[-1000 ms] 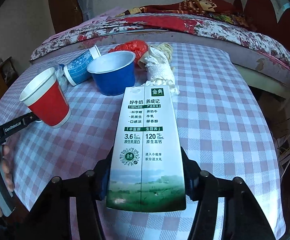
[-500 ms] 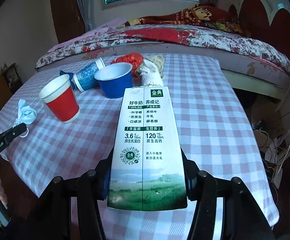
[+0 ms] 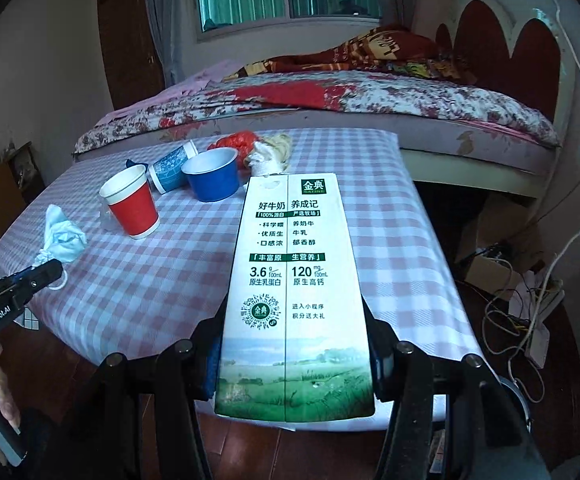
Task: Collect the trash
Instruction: 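Carry the mask and carton over the black bucket with both tools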
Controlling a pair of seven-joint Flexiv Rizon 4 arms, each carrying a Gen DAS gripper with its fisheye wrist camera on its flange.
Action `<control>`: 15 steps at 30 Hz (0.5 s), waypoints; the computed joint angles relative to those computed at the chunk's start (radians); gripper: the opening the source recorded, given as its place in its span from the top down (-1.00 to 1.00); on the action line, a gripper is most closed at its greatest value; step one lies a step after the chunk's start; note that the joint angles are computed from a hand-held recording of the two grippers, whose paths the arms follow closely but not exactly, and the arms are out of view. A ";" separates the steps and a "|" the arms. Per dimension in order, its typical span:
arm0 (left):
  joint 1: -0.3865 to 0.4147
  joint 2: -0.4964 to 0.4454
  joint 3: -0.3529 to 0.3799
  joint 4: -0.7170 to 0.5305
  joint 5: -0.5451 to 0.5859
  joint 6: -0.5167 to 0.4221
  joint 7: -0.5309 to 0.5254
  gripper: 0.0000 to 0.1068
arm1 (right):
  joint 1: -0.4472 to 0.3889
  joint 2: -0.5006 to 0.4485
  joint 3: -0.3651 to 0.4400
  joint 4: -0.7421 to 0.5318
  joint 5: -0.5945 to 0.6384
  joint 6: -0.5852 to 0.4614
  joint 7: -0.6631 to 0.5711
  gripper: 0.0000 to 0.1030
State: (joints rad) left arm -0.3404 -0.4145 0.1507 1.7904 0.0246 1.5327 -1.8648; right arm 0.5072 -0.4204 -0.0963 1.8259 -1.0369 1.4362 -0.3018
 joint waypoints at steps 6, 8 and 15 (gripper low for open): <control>-0.028 -0.003 -0.032 -0.016 0.012 0.004 0.022 0.61 | -0.029 0.073 -0.025 0.081 -0.144 0.025 0.124 -0.08; -0.040 -0.005 -0.039 -0.020 0.013 0.004 0.029 0.61 | -0.052 0.095 -0.025 0.104 -0.209 0.034 0.176 -0.08; -0.066 -0.025 -0.073 -0.050 0.008 0.003 0.071 0.61 | -0.143 0.157 0.016 0.163 -0.360 0.021 0.301 -0.08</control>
State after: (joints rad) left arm -0.4063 -0.4396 0.0778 1.7407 0.0326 1.5359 -1.7941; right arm 0.3639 -0.2633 -0.0806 1.9888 -1.3970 1.4572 -0.0004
